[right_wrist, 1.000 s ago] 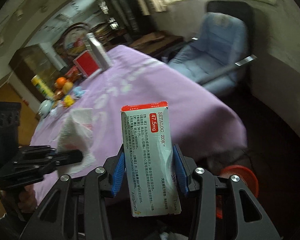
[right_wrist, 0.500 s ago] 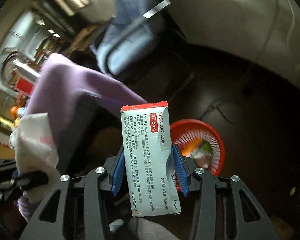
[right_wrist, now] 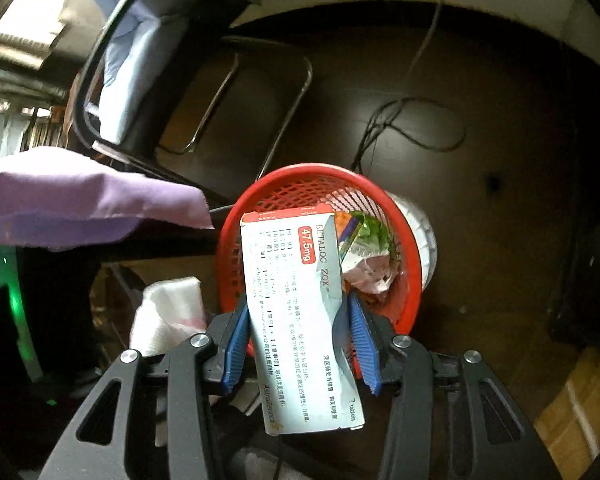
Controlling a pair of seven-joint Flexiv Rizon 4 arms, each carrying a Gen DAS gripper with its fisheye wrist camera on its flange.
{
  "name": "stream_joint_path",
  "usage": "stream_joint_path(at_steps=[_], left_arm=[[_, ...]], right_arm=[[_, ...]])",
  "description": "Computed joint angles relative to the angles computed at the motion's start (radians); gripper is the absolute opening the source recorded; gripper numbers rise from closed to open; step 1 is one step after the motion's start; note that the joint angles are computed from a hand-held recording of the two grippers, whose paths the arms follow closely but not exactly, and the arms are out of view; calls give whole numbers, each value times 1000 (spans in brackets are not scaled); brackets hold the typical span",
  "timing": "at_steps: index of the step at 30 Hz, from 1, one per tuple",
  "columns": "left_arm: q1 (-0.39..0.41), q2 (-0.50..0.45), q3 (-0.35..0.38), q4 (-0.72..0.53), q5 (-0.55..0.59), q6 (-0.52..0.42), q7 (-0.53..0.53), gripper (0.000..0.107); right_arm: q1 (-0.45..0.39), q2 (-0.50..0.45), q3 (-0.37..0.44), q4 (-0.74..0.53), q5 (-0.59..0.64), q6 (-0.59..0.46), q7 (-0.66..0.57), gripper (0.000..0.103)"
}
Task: Collect trash
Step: 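Open both tools over the wastebasket to drop napkin and medicine box, then move both open tools back over the trash on the table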
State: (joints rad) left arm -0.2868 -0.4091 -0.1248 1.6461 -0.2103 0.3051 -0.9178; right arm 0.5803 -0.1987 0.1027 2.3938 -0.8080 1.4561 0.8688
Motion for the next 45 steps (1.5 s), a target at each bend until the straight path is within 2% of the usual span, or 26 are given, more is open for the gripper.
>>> stream_joint_path(at_steps=[1,2,3,4,6,8,10,15,22,27,31,33,34,39,42,45], left_arm=[[-2,-6,2,-4,11,0,0,16],[-3,-9,5,-4,18,12,-4,27],[-6,-10,5,-1,16,24,-17,33],[-3,-10,4,3,4,33,-22,41],[6,-8,-4,14,-25,45,-7,47],[12,3,-4,32,-35,64,10,56],[6,19,-1,50,-15,73,21,59],[2,67,-1,95,-10,110,49,59],[15,126,-8,127,-102,164,57,59],[34,183,-7,157,-168,146,121,59],[34,242,-2,181,-200,120,179,59],[34,283,4,200,-230,132,226,59],[35,303,9,210,-250,143,245,59],[61,369,44,205,-335,143,276,60],[95,391,71,168,-391,111,291,62],[139,384,94,98,-403,63,271,65]], right_arm=[[13,-3,-39,14,-63,42,55,48],[9,-6,-59,19,-88,62,66,49],[11,-5,-63,17,-97,57,77,52],[2,-3,-34,5,-55,29,51,54],[-8,6,-33,3,-69,19,59,54],[-22,15,26,-16,29,-47,-6,54],[-25,33,50,-25,66,-84,-19,54],[-37,94,123,-60,188,-233,-121,54],[-42,158,169,-139,212,-409,-201,55],[-34,193,198,-199,210,-539,-229,55],[-19,224,223,-276,246,-717,-286,56],[-4,234,236,-343,249,-867,-327,61],[2,238,240,-372,235,-923,-337,63],[22,236,250,-483,138,-1058,-380,67],[41,198,243,-570,73,-1093,-434,67],[69,124,217,-690,13,-1085,-537,67]])
